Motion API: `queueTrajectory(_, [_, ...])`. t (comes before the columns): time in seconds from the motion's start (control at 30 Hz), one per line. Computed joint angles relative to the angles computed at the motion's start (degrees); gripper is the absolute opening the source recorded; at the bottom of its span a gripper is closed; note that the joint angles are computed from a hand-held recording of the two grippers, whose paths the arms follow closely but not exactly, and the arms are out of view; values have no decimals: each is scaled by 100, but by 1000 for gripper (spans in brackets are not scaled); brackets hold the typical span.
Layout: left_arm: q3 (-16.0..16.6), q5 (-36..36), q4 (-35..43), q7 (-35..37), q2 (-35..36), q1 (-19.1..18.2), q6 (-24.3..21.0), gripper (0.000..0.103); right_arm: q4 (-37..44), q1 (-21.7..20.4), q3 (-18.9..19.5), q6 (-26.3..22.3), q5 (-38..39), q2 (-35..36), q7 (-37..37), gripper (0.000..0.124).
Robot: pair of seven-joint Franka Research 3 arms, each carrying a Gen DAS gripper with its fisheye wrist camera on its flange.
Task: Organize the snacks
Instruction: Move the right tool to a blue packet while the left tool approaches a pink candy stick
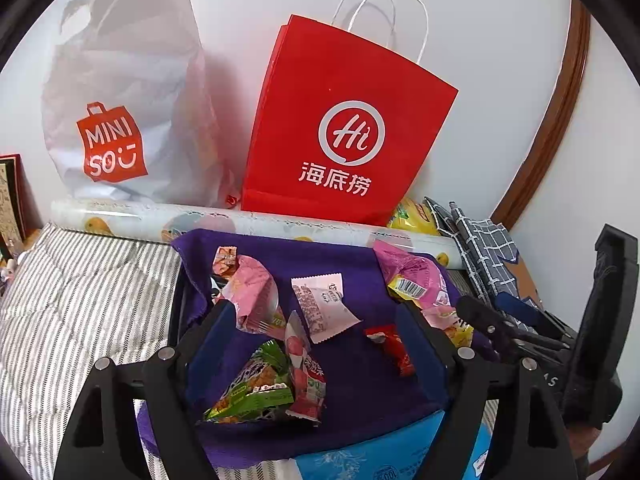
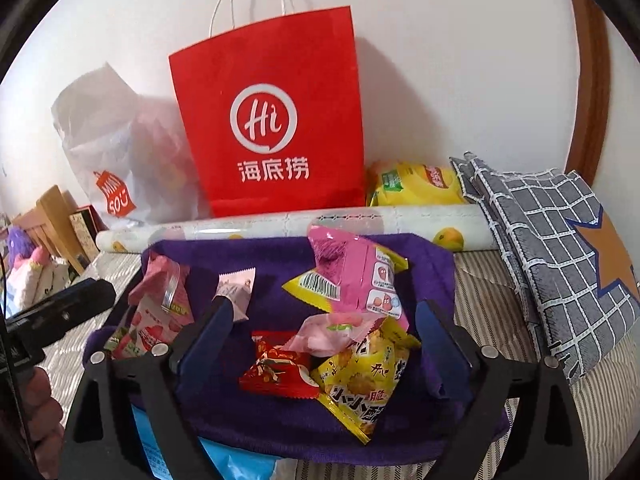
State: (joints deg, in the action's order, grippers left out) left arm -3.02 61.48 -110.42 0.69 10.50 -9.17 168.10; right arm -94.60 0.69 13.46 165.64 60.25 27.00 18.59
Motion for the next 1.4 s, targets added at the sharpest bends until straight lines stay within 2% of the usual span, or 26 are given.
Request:
queueTrajectory(0.3, [48,499,-98,-640,-171,40,39,81,-91,-72,127,205,459,-152,-399,97])
queueTrajectory(0.43, [-26,947,-56,-910,-230,41,-197,81,-250,-5,-17,196,459,-345,-193,97])
queueTrajectory(0.53, [-73,990,-74,-971,-245,126,10,81,-552,81,-130,388,420,-626,-172,97])
queueTrajectory(0.63, [-106,944,-110,-920,-276,193,323,81,-917,-1,-11,679,887,-973,-717,97])
queueTrajectory(0.7, [-105,936,-142,-916,-320,206,532,81,-1203,-48,-10,668,1397,-1277,-1198,97])
queueTrajectory(0.77, [-120,1027,-160,-922,-403,167,540,81,-1473,-30,-118,563,1730,-1560,-1416,97])
queueTrajectory(0.87, [-220,890,-201,-669,-508,150,460,81,-1920,61,-384,315,1799,-1977,-1348,97])
queueTrajectory(1.0, [-371,175,-451,-46,-689,173,472,81,-2528,281,-750,211,1479,-2461,-907,96])
queueTrajectory(1.03, [-423,-117,-571,249,-774,178,460,81,-2652,331,-828,199,1616,-2567,-1016,96])
queueTrajectory(1.17, [-557,-506,-1040,667,-1189,195,291,81,-3129,552,-1154,171,2192,-2941,-1472,96])
queueTrajectory(1.4, [-781,-1270,-2005,1141,-1881,437,269,81,-3690,747,-1447,-59,1919,-3162,-1165,86])
